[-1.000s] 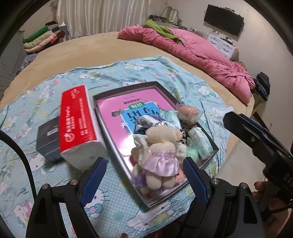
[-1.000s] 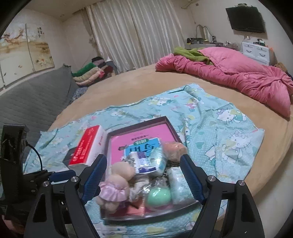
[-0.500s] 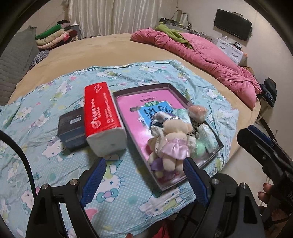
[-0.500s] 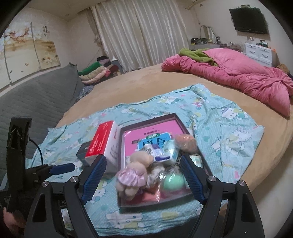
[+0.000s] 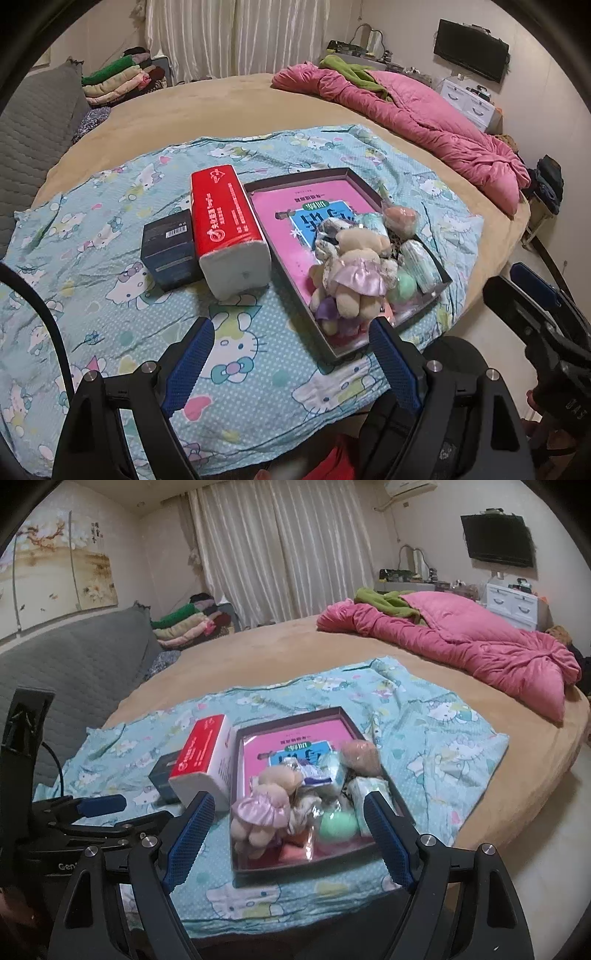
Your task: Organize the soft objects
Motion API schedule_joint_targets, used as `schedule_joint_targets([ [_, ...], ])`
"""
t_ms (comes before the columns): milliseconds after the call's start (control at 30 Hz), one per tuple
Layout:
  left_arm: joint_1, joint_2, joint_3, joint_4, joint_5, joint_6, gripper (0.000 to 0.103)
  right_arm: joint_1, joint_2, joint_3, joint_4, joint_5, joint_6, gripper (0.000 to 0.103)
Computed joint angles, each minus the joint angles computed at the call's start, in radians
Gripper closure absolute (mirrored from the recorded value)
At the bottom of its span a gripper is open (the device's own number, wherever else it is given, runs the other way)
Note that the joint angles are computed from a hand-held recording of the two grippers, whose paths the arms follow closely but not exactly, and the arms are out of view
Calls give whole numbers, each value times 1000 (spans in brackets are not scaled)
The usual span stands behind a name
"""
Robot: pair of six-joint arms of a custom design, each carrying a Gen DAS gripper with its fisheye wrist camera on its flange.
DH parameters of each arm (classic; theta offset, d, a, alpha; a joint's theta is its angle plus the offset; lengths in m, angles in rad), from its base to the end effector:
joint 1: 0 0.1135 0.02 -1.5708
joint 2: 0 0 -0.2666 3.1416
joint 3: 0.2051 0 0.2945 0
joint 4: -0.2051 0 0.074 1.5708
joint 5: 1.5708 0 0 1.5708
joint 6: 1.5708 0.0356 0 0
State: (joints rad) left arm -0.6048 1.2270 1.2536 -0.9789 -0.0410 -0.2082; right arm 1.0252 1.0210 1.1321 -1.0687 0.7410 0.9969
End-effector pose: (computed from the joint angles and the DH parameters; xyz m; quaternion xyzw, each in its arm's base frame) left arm 0.2314 -0.1582 0.3429 0.1815 0.9349 -0.1024 0.2872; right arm 0.1338 0.1741 0.3504 0.0967 0.8901 0.0551 0.4419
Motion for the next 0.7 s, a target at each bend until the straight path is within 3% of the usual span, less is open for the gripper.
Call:
schedule_joint_targets([
  [300, -27, -50, -50, -17, -32, -25, 18, 47, 40, 14, -88, 12, 106, 19],
  [700, -41, -74, -92, -9, -60, -40, 18, 64, 41, -13, -104, -3, 164, 19],
])
